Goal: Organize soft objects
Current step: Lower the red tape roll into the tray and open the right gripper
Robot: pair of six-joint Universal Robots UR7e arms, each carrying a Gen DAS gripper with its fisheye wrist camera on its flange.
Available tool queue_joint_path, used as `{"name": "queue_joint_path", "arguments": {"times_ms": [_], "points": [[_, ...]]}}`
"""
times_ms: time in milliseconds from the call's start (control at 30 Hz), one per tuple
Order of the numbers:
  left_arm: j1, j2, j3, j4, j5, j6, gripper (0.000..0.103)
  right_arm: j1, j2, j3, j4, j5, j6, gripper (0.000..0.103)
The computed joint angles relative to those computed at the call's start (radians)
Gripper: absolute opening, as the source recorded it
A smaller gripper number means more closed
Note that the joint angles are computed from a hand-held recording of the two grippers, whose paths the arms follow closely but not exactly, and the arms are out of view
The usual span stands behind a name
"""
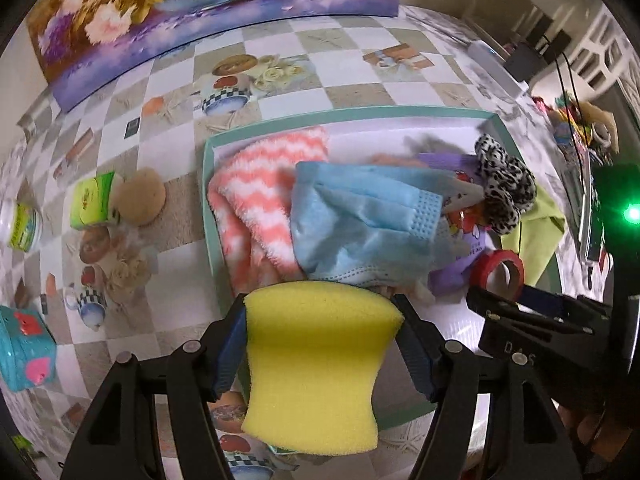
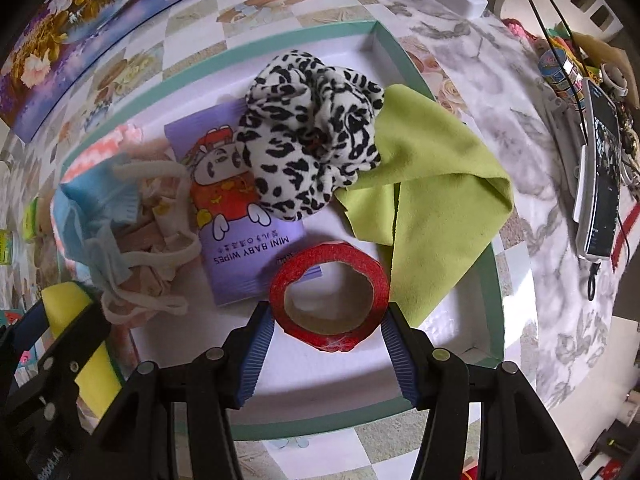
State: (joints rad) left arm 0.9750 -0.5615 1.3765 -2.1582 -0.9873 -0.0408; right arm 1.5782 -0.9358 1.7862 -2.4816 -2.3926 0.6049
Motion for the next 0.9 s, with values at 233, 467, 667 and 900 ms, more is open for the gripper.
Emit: {"name": "queue_joint_path", "arguments": {"times_ms": [233, 467, 667, 900], "points": [[0.015, 0.015, -0.030, 0.049, -0.020, -0.040, 0.072, 0.006, 0.029, -0.031, 0.037, -0.015, 0.013, 0.059], [0.012, 0.002, -0.052, 0.106, -0.045, -0.055, 0.073, 0.010, 0.064, -0.070, 0.060, -0.028, 0.008, 0.060], [0.014, -0.012, -0.060, 0.115, -0.071, -0.068, 0.073, 0.032, 0.064, -0.084, 0.068, -0.050, 0.018, 0.065], [0.007, -0.027, -0.049, 0.081, -0.077, -0.066, 0.074, 0.047, 0.070, -0.099, 0.057, -0.068, 0.009, 0.065]]}}
